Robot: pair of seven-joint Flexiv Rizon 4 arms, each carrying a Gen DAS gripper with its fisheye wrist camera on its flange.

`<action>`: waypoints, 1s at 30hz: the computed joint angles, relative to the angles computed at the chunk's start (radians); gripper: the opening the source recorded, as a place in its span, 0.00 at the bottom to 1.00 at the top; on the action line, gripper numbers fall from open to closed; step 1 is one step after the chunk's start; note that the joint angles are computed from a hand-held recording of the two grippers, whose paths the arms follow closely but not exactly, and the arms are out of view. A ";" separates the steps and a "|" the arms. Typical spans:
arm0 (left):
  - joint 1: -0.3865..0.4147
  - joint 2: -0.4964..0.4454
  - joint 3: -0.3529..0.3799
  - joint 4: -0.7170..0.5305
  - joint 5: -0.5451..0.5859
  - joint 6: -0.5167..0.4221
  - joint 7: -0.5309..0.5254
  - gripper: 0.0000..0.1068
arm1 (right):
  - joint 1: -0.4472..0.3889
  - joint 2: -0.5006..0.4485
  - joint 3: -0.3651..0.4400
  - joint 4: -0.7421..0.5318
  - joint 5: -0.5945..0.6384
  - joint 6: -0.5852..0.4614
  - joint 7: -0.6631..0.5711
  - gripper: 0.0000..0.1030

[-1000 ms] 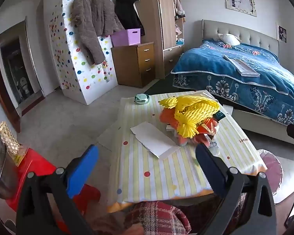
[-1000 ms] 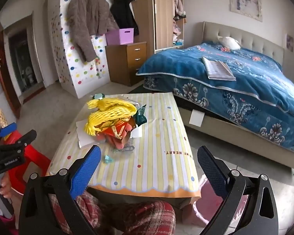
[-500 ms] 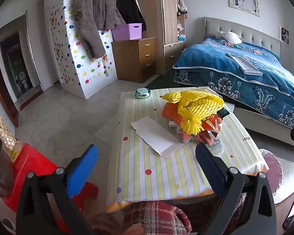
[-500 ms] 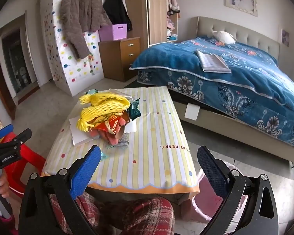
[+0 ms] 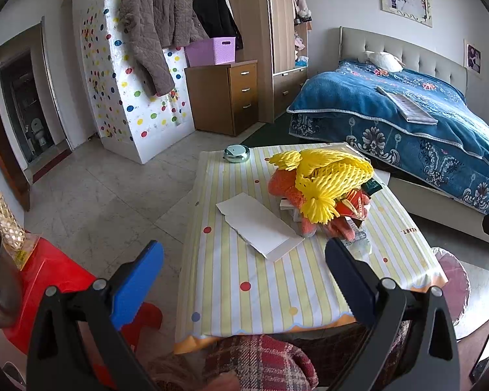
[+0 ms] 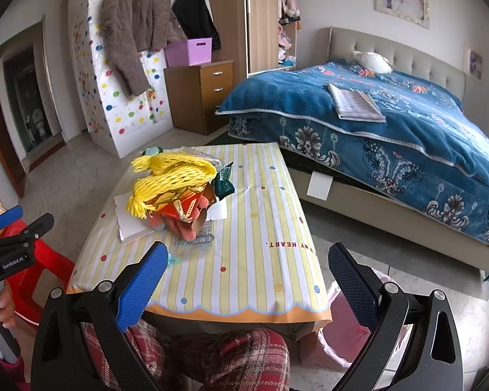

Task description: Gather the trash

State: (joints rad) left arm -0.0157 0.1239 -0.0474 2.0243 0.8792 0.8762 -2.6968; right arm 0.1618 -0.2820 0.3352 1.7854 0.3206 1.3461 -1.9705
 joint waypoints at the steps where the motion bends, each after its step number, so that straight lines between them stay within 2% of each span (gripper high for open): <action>1: 0.000 0.000 0.000 0.000 0.000 0.001 -0.001 0.90 | 0.001 -0.001 -0.001 0.000 -0.001 0.000 0.001 0.95; 15: -0.013 -0.023 0.000 -0.006 0.022 -0.003 -0.032 0.90 | 0.005 -0.001 -0.005 0.002 -0.014 0.006 0.012 0.95; 16: -0.013 -0.012 0.010 -0.006 0.005 0.000 -0.006 0.90 | 0.005 -0.003 -0.004 0.000 -0.015 0.006 0.012 0.95; 30: -0.011 -0.017 0.005 -0.004 0.009 -0.001 -0.016 0.90 | 0.005 -0.003 -0.004 0.002 -0.024 0.008 0.019 0.95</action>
